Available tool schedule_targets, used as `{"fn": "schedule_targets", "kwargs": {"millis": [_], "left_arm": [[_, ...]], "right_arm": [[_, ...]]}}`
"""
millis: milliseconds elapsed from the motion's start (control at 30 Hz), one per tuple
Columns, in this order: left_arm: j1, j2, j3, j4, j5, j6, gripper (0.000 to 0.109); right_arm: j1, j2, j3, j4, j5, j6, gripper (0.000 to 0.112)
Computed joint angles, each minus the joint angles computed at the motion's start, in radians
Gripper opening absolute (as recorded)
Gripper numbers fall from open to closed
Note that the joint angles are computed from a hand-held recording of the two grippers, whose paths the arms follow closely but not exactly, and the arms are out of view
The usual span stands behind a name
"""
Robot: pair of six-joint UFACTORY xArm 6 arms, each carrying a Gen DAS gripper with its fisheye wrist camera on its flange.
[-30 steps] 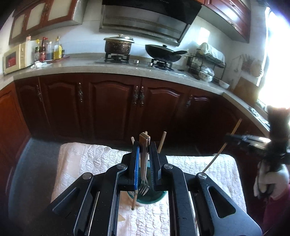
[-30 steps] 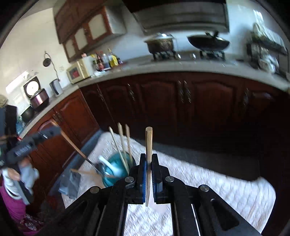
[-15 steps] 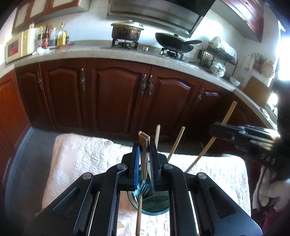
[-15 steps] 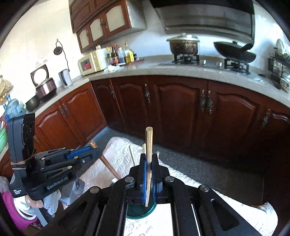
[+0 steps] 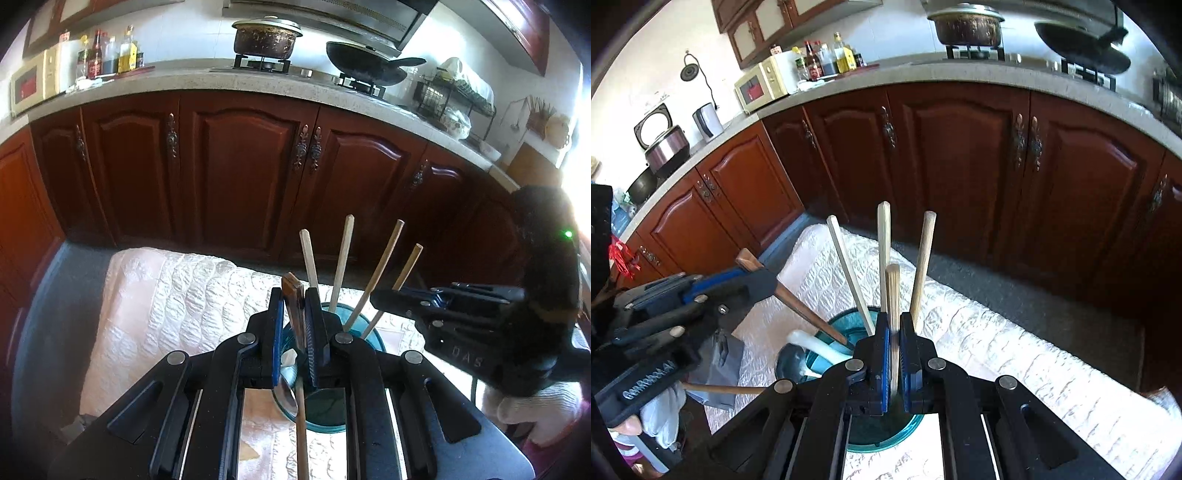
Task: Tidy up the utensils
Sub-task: 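Lower the fork into the cup and open the left tool while the right lowers its chopstick in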
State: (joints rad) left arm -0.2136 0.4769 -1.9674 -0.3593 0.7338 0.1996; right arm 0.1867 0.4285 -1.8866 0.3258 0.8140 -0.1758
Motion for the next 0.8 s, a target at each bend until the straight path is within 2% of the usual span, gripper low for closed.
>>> {"fn": "schedule_targets", "kwargs": {"millis": [133, 200, 233, 267, 333, 567, 800], "left_arm": [[0.012, 0.009, -0.022, 0.001, 0.029, -0.019, 0.01], [0.018, 0.016, -0.035, -0.001, 0.042, -0.021, 0.012], [0.02, 0.014, -0.032, -0.003, 0.039, -0.024, 0.016], [0.021, 0.014, -0.034, -0.006, 0.042, -0.027, 0.019], [0.027, 0.013, -0.039, -0.022, 0.054, -0.027, 0.027], [0.031, -0.028, 0.001, -0.031, 0.037, -0.018, 0.03], [0.023, -0.117, 0.107, -0.002, -0.03, -0.008, 0.034]], "right_arm": [[-0.025, 0.017, -0.012, 0.086, 0.007, 0.008, 0.009], [-0.028, 0.007, 0.003, 0.085, 0.002, 0.005, 0.021], [-0.03, -0.003, 0.018, 0.086, -0.006, 0.003, 0.032], [-0.032, -0.012, 0.031, 0.092, -0.014, 0.002, 0.035], [-0.035, -0.03, 0.056, 0.102, -0.02, -0.001, 0.035], [-0.049, -0.101, 0.152, 0.118, -0.032, 0.0, 0.035], [-0.051, -0.208, 0.301, 0.116, -0.094, 0.007, 0.035]]}}
